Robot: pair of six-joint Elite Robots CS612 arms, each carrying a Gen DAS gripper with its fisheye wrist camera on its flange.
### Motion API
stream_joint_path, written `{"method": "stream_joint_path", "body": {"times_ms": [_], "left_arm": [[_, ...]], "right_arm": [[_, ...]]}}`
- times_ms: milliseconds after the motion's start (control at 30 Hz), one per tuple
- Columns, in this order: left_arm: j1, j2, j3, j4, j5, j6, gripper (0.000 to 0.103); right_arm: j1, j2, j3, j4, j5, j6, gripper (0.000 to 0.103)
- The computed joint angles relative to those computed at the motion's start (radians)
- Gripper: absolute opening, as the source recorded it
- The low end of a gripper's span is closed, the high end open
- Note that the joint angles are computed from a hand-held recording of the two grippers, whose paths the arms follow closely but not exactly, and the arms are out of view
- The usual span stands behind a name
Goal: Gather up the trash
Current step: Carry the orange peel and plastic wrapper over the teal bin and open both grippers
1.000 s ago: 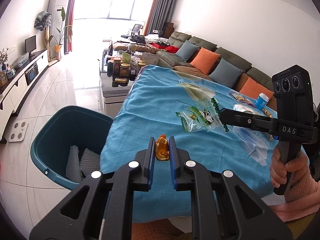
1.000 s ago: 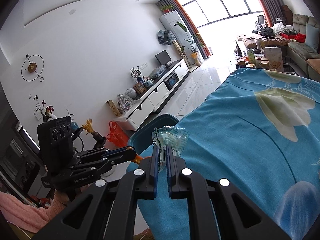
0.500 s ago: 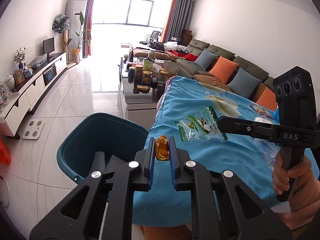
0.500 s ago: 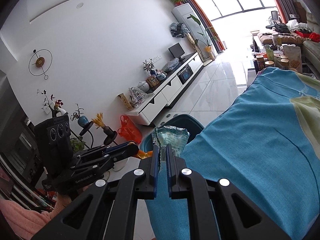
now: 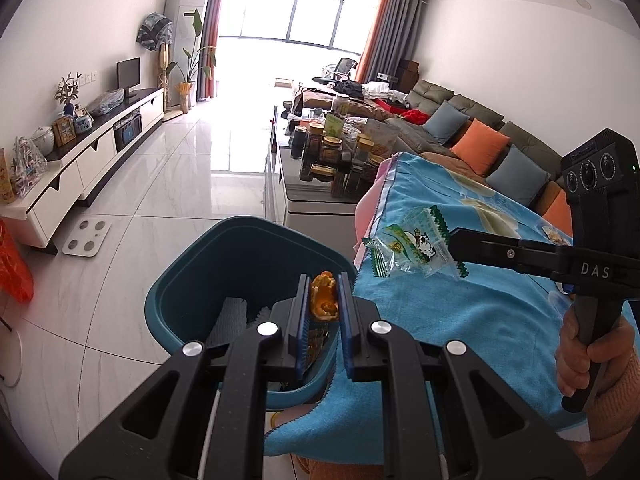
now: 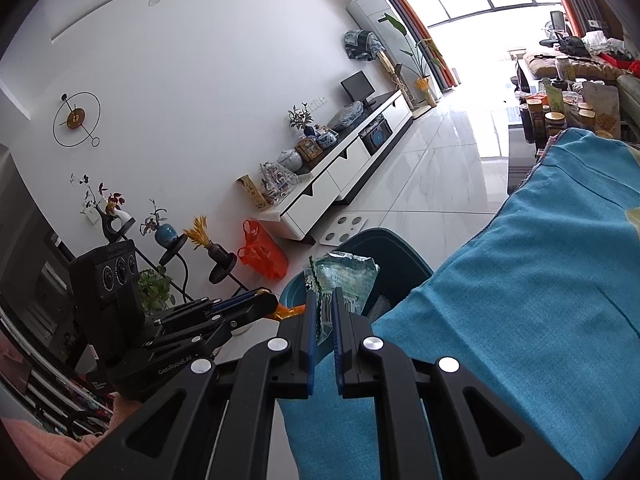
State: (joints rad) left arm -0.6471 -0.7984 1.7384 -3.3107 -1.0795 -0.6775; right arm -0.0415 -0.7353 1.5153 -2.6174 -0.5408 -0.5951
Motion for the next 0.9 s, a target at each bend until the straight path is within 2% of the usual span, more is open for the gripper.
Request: {"method": "stream_joint_path", "body": {"times_ms": [367,600,700,767,800,833,900], "left_arm": [[0.030,0.037,-0.044,0.075,-0.018,-0.054,0.014],[0.048,0.073,-0.084,0.116,-0.046,-0.091,0.014],[0.057,0.086,-0.095,0.120,-0.060,-0.110,0.014],[0.063,0.096,-0.106,0.127,-0.073,-0.125,0.014],[0.065,0.099,-0.109,0.132,-0.074,-0.135,0.014],[0.066,0.102,-0.112,0.136,-0.075,-0.143,0.015],[0.067,0.106,-0.114,0.134,-0.081,-0.156,0.020]], "right_arm": [[0.038,0.035,-0.061,0.044,-0.071,0.035,0.006],[0.067,0.055,-0.101,0.091,-0.144,0.035,0.007],[0.075,0.058,-0.109,0.098,-0.171,0.040,0.009],[0.078,0.059,-0.111,0.086,-0.186,0.055,0.014],[0.079,0.060,-0.110,0.081,-0.187,0.061,0.021],[0.078,0.060,-0.109,0.076,-0.188,0.065,0.022],[0.077,0.061,-0.108,0.071,-0.185,0.074,0.022]]}}
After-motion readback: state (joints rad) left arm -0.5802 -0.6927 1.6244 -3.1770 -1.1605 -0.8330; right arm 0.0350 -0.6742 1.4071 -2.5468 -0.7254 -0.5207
